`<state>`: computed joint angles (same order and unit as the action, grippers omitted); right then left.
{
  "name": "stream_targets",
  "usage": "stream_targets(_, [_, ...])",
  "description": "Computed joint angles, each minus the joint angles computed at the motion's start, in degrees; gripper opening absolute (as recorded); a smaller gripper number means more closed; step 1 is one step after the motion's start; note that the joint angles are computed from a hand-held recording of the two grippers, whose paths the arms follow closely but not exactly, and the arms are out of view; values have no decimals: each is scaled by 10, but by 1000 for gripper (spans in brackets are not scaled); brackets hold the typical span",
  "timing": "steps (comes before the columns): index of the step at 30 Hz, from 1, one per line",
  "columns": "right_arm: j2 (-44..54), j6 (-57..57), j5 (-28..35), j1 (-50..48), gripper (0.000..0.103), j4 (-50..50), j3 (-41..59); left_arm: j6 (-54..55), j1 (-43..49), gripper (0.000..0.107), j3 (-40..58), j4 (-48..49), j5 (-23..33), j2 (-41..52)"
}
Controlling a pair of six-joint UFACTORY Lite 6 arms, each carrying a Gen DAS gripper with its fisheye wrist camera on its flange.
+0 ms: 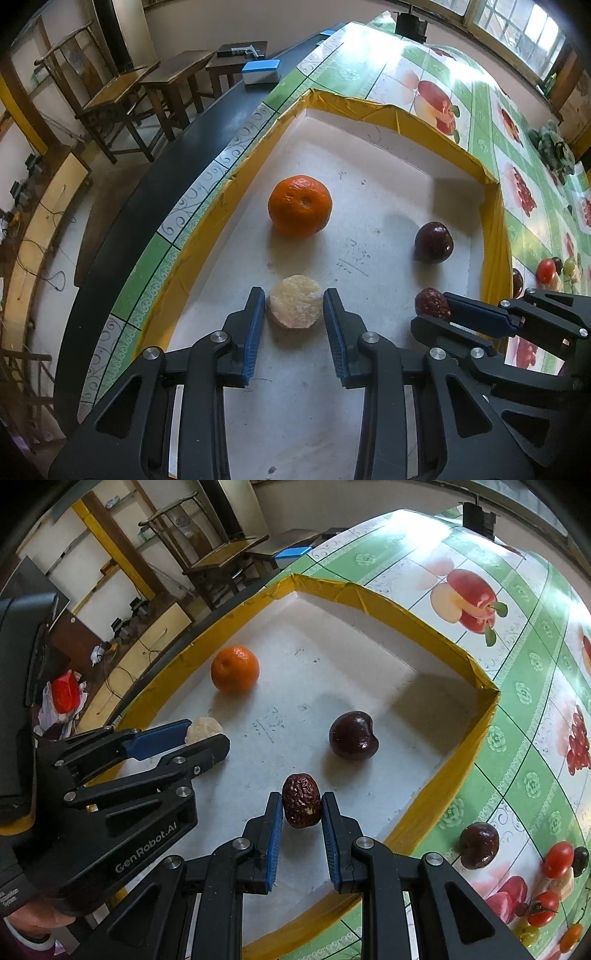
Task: Organize fruits
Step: 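Carry the date and slice into the white tray and open both tools, then withdraw both open tools from the tray back over the fruits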
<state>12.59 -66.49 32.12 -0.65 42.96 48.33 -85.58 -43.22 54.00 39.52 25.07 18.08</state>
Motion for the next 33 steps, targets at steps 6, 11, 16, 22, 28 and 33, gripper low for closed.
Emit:
stream_targets(6, [7,-28,15,-11,22,23,7,3,-1,57,0,-12,12,-1])
stream_targets(11, [-15,-34,29,-28,26,17,-4,2,-4,61,-10,-19,21,-17])
stream_targets(16, [-51,-37,49,-52,29,11,-19,-6,-23,61,4,-19,46,-22])
stream_targets(22, [-90,-55,85,-105,30,9,-30,-2,-57,61,47,-29,81,-11])
stream_targets(28, [-114,-65,116,-160,32,2,-34,10,-84,61,86,-45,99,-2])
stream_targets(33, [-133,-89,150,-224,33,-6,-32,22,-114,61,141,-56,114,26])
